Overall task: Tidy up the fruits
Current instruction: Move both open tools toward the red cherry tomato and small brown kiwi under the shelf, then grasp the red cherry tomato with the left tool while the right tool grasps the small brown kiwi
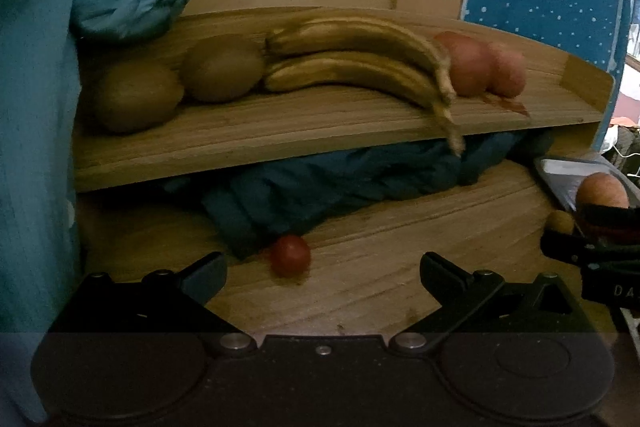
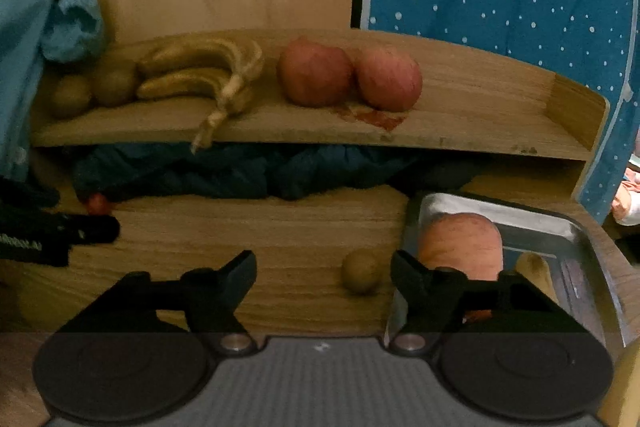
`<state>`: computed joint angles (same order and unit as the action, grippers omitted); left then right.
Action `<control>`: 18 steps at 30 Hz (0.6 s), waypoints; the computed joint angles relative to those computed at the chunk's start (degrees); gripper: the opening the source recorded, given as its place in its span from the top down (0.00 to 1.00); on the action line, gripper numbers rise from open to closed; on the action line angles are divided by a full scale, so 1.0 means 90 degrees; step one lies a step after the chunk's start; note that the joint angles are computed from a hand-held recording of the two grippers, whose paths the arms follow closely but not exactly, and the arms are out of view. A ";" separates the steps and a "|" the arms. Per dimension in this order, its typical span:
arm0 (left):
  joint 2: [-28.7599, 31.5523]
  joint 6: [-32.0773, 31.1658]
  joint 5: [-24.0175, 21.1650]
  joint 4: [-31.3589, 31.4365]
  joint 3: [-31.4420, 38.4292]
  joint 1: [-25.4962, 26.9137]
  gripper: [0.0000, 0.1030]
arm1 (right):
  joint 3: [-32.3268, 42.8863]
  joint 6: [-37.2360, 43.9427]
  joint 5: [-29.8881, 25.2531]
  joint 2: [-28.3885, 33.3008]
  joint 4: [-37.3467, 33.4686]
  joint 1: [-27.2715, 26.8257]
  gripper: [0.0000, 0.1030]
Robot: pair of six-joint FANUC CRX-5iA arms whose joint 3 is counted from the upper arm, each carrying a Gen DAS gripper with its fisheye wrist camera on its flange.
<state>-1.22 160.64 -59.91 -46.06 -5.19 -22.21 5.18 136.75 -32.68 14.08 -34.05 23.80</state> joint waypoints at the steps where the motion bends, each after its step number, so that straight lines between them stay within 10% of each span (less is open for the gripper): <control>1: 0.0007 -0.0032 0.0011 0.0000 0.0001 0.0024 0.04 | -0.0023 -0.0173 0.0074 0.0021 0.0182 0.0062 0.32; 18: 0.0130 -0.0478 0.0542 0.0353 -0.0076 0.0396 0.49 | 0.0054 -0.0837 0.0298 0.0269 0.0525 0.0191 0.59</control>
<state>-0.05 156.33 -55.04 -42.88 -5.88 -18.64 5.67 129.22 -30.00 16.50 -29.32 25.52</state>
